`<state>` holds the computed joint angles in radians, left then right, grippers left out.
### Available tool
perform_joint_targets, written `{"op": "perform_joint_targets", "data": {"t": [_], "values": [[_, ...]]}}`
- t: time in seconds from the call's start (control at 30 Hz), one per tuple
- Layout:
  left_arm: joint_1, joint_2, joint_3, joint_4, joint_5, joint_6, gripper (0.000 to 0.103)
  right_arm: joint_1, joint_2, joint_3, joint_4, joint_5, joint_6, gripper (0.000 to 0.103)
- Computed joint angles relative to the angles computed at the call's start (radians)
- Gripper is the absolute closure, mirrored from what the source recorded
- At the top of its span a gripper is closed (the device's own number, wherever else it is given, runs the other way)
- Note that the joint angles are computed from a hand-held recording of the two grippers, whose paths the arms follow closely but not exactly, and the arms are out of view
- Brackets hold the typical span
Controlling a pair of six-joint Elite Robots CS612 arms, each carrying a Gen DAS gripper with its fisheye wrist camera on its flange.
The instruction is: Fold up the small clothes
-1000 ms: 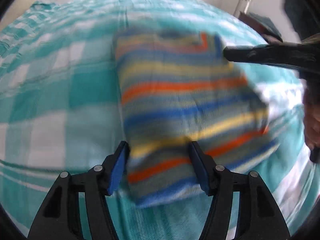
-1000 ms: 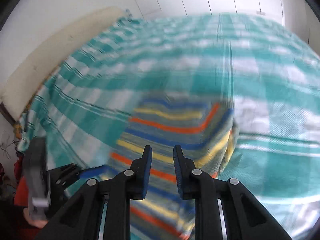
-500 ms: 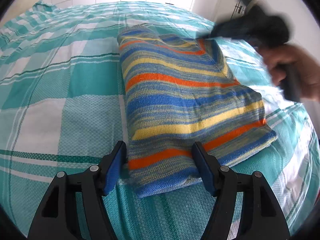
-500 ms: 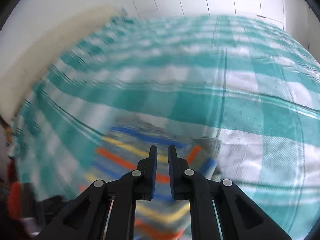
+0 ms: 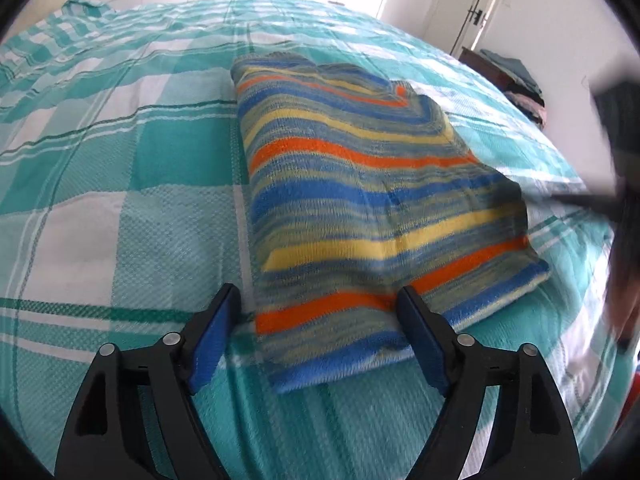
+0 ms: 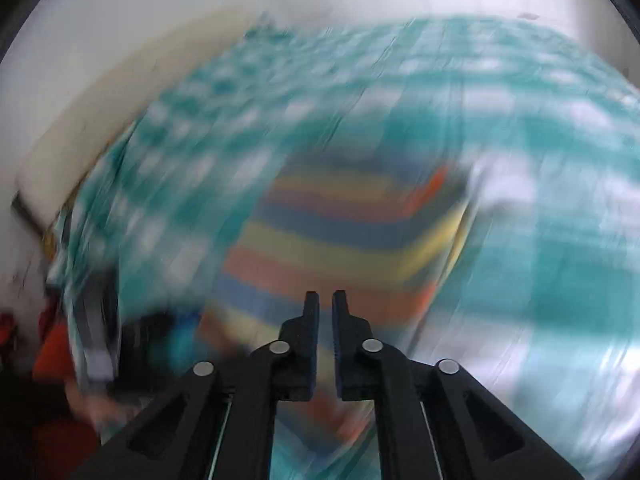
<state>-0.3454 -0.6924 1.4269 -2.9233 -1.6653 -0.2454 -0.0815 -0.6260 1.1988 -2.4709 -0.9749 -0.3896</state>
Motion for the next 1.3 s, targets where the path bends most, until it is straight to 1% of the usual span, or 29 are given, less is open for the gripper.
{"op": "perform_joint_targets", "data": {"t": [0.03, 0.07, 0.13, 0.17, 0.2, 0.27, 0.33, 0.37, 0.4, 0.47, 0.53, 0.57, 0.6, 0.63, 0.7, 0.73, 0.77, 0.83, 0.87, 0.9, 0.93, 0.97, 1.0, 1.03, 1.07, 1.1, 1.17, 1.23, 1.3], "values": [[0.000, -0.009, 0.006, 0.020, -0.004, 0.011, 0.016, 0.007, -0.011, 0.040, 0.020, -0.068, -0.025, 0.089], [-0.001, -0.021, 0.015, 0.044, 0.000, 0.028, 0.014, 0.006, -0.020, 0.090, -0.001, -0.097, -0.020, 0.089], [-0.006, -0.053, 0.050, 0.077, 0.024, 0.069, 0.011, -0.017, -0.053, 0.174, -0.113, -0.068, 0.055, 0.089], [-0.009, -0.070, 0.070, 0.096, 0.045, 0.087, 0.011, -0.019, -0.063, 0.189, -0.120, -0.087, 0.076, 0.083], [-0.011, -0.089, 0.094, 0.097, 0.067, 0.092, 0.012, -0.025, -0.072, 0.196, -0.102, -0.089, 0.095, 0.082], [0.001, -0.109, 0.120, 0.039, 0.059, 0.051, 0.011, -0.036, -0.089, 0.208, -0.103, -0.075, 0.125, 0.077], [0.027, -0.101, 0.105, -0.036, 0.010, -0.060, 0.008, -0.043, -0.089, 0.189, -0.116, -0.050, 0.142, 0.059], [0.044, -0.084, 0.076, -0.063, -0.022, -0.132, 0.008, -0.051, -0.079, 0.168, -0.131, -0.003, 0.166, 0.040], [0.054, -0.066, 0.046, -0.065, -0.045, -0.175, 0.008, -0.056, -0.071, 0.153, -0.149, 0.027, 0.196, 0.035], [0.065, -0.031, -0.014, -0.023, -0.080, -0.203, 0.008, -0.066, -0.022, 0.072, -0.172, 0.100, 0.288, 0.035], [0.065, 0.001, -0.069, 0.061, -0.097, -0.173, 0.010, -0.065, 0.051, -0.047, -0.147, 0.138, 0.375, 0.035], [0.064, 0.009, -0.081, 0.086, -0.116, -0.151, 0.012, -0.066, 0.081, -0.099, -0.107, 0.158, 0.395, 0.035], [0.063, 0.018, -0.091, 0.112, -0.137, -0.119, 0.013, -0.066, 0.131, -0.181, -0.032, 0.193, 0.417, 0.035], [0.059, 0.022, -0.095, 0.126, -0.145, -0.091, 0.013, -0.064, 0.161, -0.233, 0.015, 0.197, 0.432, 0.035], [0.049, 0.023, -0.084, 0.107, -0.136, -0.042, 0.013, -0.060, 0.224, -0.328, 0.079, 0.205, 0.463, 0.037], [0.048, 0.026, -0.084, 0.099, -0.144, -0.034, 0.013, -0.059, 0.255, -0.369, 0.099, 0.235, 0.480, 0.039], [0.048, 0.029, -0.084, 0.092, -0.158, -0.034, 0.013, -0.058, 0.273, -0.389, 0.091, 0.265, 0.502, 0.042], [0.047, 0.035, -0.084, 0.073, -0.184, -0.040, 0.013, -0.060, 0.327, -0.462, 0.105, 0.378, 0.551, 0.048], [0.044, 0.035, -0.083, 0.073, -0.179, -0.040, 0.014, -0.058, 0.359, -0.517, 0.156, 0.430, 0.551, 0.055], [0.042, 0.036, -0.084, 0.074, -0.171, -0.038, 0.016, -0.055, 0.375, -0.548, 0.197, 0.445, 0.539, 0.066], [0.040, 0.035, -0.084, 0.076, -0.161, -0.036, 0.027, -0.050, 0.387, -0.578, 0.243, 0.423, 0.515, 0.073], [0.039, 0.037, -0.086, 0.078, -0.166, -0.038, 0.052, -0.047, 0.393, -0.594, 0.266, 0.406, 0.506, 0.080], [0.043, 0.037, -0.088, 0.082, -0.190, -0.044, 0.068, -0.045, 0.397, -0.600, 0.263, 0.400, 0.511, 0.081], [0.047, 0.039, -0.094, 0.093, -0.220, -0.057, 0.082, -0.043, 0.389, -0.589, 0.247, 0.389, 0.508, 0.081], [0.045, 0.036, -0.095, 0.101, -0.210, -0.065, 0.089, -0.039, 0.377, -0.573, 0.226, 0.361, 0.492, 0.082], [0.040, 0.029, -0.090, 0.097, -0.191, -0.059, 0.090, -0.033, 0.355, -0.545, 0.193, 0.313, 0.467, 0.082], [0.035, 0.016, -0.083, 0.087, -0.170, -0.052, 0.092, -0.027, 0.326, -0.508, 0.136, 0.273, 0.459, 0.083], [0.033, -0.009, -0.058, 0.049, -0.157, -0.056, 0.093, -0.024, 0.292, -0.464, 0.059, 0.268, 0.466, 0.084], [0.035, -0.030, -0.044, 0.027, -0.162, -0.063, 0.093, -0.018, 0.257, -0.431, 0.026, 0.255, 0.432, 0.084]]}}
